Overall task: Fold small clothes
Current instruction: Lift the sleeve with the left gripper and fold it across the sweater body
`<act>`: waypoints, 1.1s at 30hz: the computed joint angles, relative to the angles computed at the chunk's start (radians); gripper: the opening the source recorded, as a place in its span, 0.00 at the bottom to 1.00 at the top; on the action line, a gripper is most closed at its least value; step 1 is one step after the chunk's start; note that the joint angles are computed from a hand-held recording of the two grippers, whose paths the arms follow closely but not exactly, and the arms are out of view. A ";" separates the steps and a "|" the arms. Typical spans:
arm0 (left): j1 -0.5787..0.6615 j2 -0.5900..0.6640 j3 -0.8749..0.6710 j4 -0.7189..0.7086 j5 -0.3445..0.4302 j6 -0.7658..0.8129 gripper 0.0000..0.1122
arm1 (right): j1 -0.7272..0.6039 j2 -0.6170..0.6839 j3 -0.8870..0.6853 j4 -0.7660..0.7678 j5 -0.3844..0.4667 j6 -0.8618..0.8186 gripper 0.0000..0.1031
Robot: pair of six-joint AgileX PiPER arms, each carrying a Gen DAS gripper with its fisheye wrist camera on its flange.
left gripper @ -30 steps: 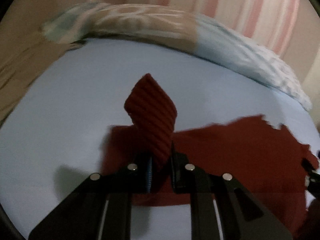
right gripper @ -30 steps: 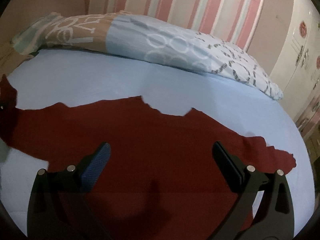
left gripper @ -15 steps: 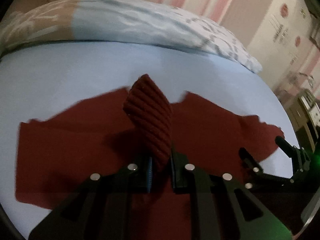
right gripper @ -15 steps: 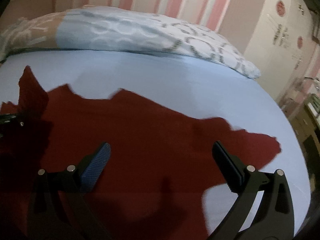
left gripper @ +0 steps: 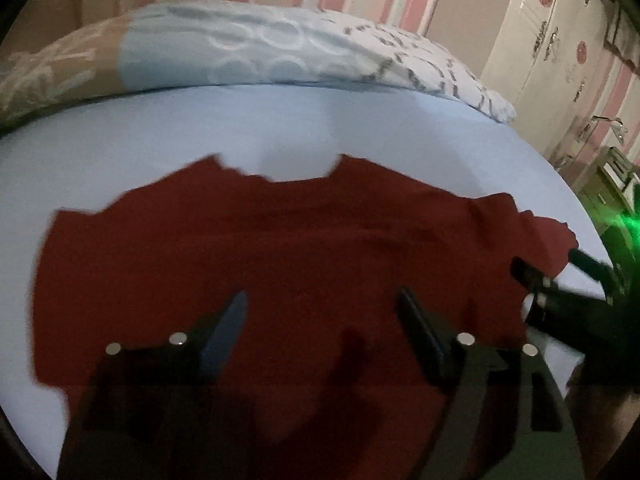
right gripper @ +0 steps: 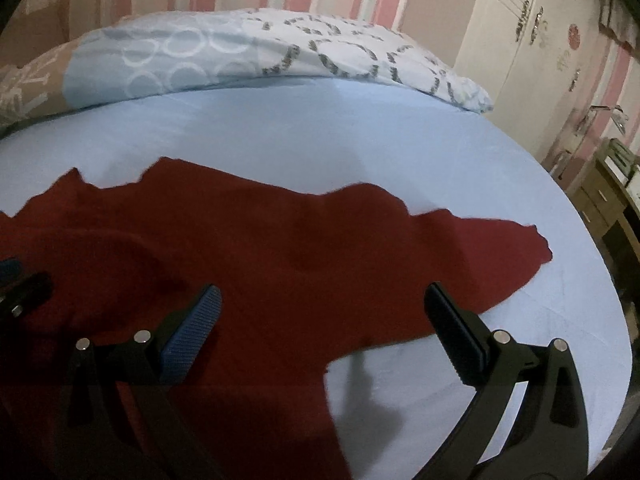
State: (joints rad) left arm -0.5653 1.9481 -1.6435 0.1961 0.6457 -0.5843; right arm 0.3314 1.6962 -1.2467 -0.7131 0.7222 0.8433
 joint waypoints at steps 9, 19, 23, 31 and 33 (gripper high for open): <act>0.078 -0.080 0.162 0.226 0.007 -0.185 0.71 | 0.100 0.122 -0.144 0.124 0.025 -0.122 0.97; 0.171 -0.090 0.211 0.096 -0.043 -0.061 0.71 | 0.078 0.266 -0.311 0.342 0.041 -0.310 0.26; 0.228 -0.042 0.138 -0.084 -0.007 0.071 0.71 | 0.083 0.214 -0.255 0.245 -0.024 -0.248 0.23; 0.137 0.015 -0.001 0.027 0.071 0.048 0.72 | 0.035 0.191 -0.187 -0.046 -0.005 -0.048 0.21; 0.132 0.065 -0.039 0.030 0.111 0.061 0.72 | 0.007 0.216 -0.184 -0.019 -0.015 -0.075 0.21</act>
State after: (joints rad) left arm -0.4337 2.0127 -1.6828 0.2259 0.7568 -0.5233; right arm 0.3381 1.9118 -1.4306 -0.7316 0.7071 0.7681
